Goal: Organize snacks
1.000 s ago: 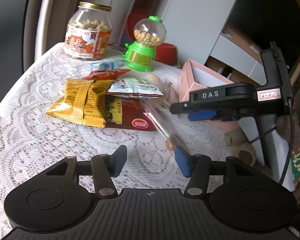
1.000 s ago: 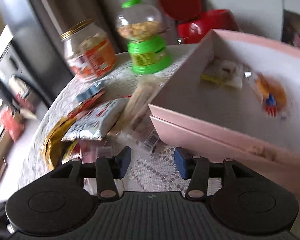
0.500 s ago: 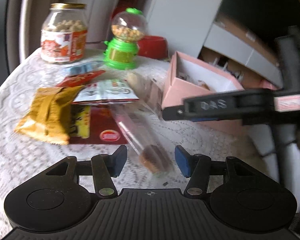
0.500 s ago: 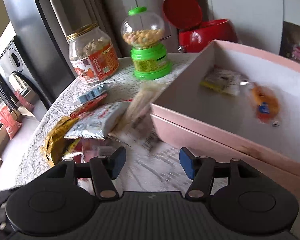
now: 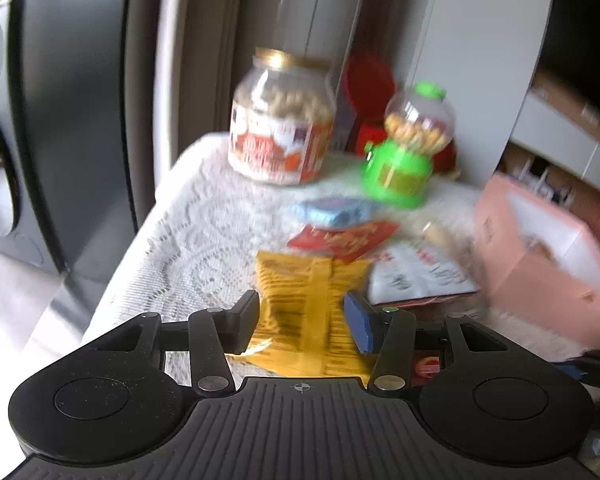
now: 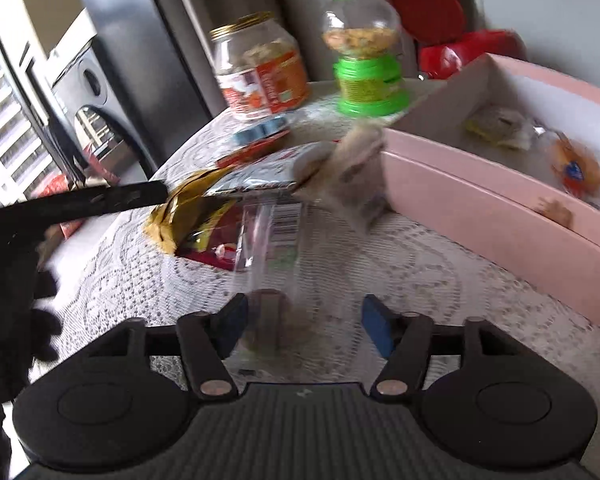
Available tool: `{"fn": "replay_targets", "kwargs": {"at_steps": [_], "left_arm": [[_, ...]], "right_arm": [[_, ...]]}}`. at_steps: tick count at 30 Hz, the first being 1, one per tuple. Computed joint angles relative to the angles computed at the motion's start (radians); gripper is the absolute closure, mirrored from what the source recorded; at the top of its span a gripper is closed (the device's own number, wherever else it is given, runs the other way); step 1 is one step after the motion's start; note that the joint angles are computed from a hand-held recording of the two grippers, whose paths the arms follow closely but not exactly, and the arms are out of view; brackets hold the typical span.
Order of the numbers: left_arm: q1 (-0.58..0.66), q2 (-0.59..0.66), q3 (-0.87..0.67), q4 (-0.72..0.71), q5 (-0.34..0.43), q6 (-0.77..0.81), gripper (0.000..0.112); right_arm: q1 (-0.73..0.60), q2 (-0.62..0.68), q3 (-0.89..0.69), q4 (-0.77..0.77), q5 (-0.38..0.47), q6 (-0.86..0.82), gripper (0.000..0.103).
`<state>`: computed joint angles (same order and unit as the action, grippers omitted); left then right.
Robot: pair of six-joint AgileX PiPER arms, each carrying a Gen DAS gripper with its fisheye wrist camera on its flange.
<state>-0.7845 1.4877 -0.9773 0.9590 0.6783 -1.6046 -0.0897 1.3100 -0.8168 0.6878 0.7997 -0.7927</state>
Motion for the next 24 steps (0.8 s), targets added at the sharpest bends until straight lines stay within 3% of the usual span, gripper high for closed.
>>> {"fn": "replay_targets", "kwargs": {"at_steps": [4, 11, 13, 14, 17, 24], "left_arm": [[0.076, 0.058, -0.021, -0.024, -0.102, 0.06, 0.053], [0.045, 0.062, -0.013, 0.021, -0.078, 0.057, 0.055], [0.038, 0.051, -0.004, 0.013, -0.073, 0.082, 0.055], [0.041, 0.044, -0.003, -0.006, -0.071, 0.105, 0.054], [0.065, 0.053, -0.026, -0.062, -0.074, 0.178, 0.052], [0.096, 0.084, -0.074, -0.135, -0.069, 0.294, 0.053]], "right_arm": [[0.059, -0.023, 0.016, -0.028, -0.032, 0.04, 0.036], [0.146, -0.052, 0.041, -0.078, -0.096, 0.098, 0.037], [0.178, -0.07, 0.06, -0.112, -0.128, 0.119, 0.049], [0.193, -0.078, 0.062, -0.143, -0.136, 0.139, 0.062], [0.176, -0.11, 0.056, -0.164, -0.084, 0.127, 0.065], [-0.02, -0.248, 0.062, -0.137, 0.092, 0.017, 0.065]]}}
